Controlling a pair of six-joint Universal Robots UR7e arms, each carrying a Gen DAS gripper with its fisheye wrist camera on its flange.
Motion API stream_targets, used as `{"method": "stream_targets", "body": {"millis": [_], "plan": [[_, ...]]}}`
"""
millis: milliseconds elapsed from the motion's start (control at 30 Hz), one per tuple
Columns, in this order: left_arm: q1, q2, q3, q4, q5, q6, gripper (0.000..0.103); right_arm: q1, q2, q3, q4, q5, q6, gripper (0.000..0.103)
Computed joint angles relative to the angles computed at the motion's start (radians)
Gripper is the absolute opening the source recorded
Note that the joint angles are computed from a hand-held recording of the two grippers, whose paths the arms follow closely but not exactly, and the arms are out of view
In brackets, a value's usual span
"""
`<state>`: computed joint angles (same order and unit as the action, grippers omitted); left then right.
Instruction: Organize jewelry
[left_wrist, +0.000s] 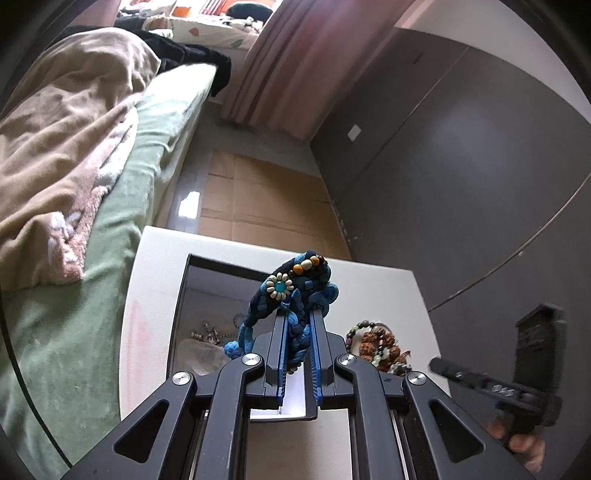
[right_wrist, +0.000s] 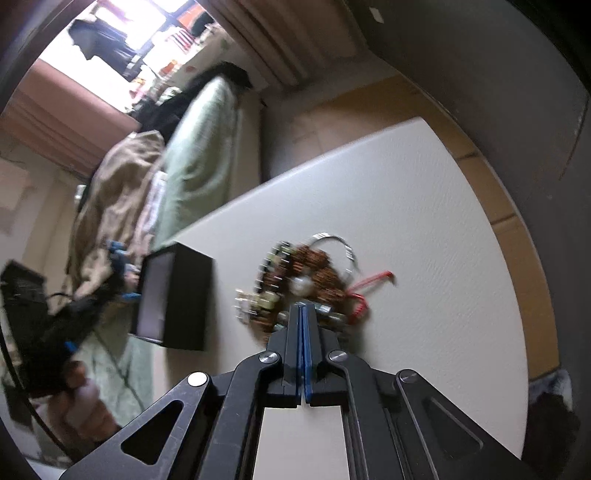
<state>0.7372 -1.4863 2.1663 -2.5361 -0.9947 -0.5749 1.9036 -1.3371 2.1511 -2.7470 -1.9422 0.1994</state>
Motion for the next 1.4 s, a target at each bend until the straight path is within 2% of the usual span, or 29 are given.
{"method": "stream_targets", "body": {"millis": [100,200,267,300,367,400,433,467,567,667,700,833,933,1033,1133,1200,1233,1267,1400], "plan": [[0.009,0.009,-0.006,0.022,0.001,-0.006,0.011,0.008,-0.003,-0.002,-0.023,0.022,-0.008,0.002],[0.01,0.004,-0.003,0.022,-0.003,-0.006,0.011,0.046,0.021,-0.025,0.001,-0.092,0.002,0.002],[0.007,-0.001,-0.001,0.024,0.002,-0.004,0.011,0.03,0.016,-0.035,0.062,-0.088,0.024,0.003],[0.006,-0.002,-0.001,0.023,0.002,-0.004,0.011,0.02,0.014,-0.036,0.086,-0.086,0.028,0.006],[0.004,0.0,-0.002,0.023,0.002,-0.009,0.011,0.008,0.016,-0.034,0.111,-0.109,0.039,0.022],[0.005,-0.001,-0.001,0.023,0.001,-0.009,0.011,0.003,0.016,-0.031,0.107,-0.116,0.042,0.041],[0.003,0.001,-0.002,0.023,0.002,-0.012,0.011,0.001,0.015,-0.026,0.099,-0.122,0.042,0.051],[0.003,0.001,-0.002,0.023,0.002,-0.011,0.011,-0.002,0.016,-0.025,0.099,-0.127,0.039,0.052],[0.002,0.002,-0.003,0.026,0.003,-0.008,0.011,-0.011,0.019,-0.02,0.098,-0.128,0.029,0.052],[0.002,0.003,-0.003,0.028,0.003,-0.01,0.011,-0.028,0.031,-0.021,0.114,-0.094,0.03,0.052],[0.003,0.004,-0.003,0.03,0.002,-0.011,0.011,-0.03,0.039,-0.023,0.117,-0.093,0.024,0.049],[0.012,0.012,-0.01,0.047,-0.003,-0.019,0.011,-0.05,0.044,-0.019,0.098,-0.042,0.018,0.016],[0.031,0.022,-0.015,0.038,-0.033,-0.022,0.011,-0.025,0.039,-0.016,0.082,-0.075,0.012,0.016],[0.047,0.026,-0.027,0.045,-0.054,-0.04,0.013,-0.012,0.018,-0.01,0.057,-0.047,0.012,0.016],[0.047,0.015,-0.02,0.032,-0.051,-0.047,0.016,0.005,0.01,-0.013,0.058,-0.052,0.01,0.016],[0.05,0.009,-0.02,0.038,-0.052,-0.05,0.029,0.004,0.01,-0.019,0.09,-0.053,0.014,0.016],[0.051,0.007,-0.019,0.037,-0.051,-0.051,0.042,0.0,0.012,-0.021,0.109,-0.059,0.023,0.016],[0.05,0.003,-0.014,0.028,-0.047,-0.054,0.05,-0.004,0.019,-0.025,0.129,-0.074,0.035,0.016],[0.045,-0.009,-0.006,0.004,-0.041,-0.052,0.052,-0.03,0.024,-0.031,0.186,-0.094,0.074,0.016]]}}
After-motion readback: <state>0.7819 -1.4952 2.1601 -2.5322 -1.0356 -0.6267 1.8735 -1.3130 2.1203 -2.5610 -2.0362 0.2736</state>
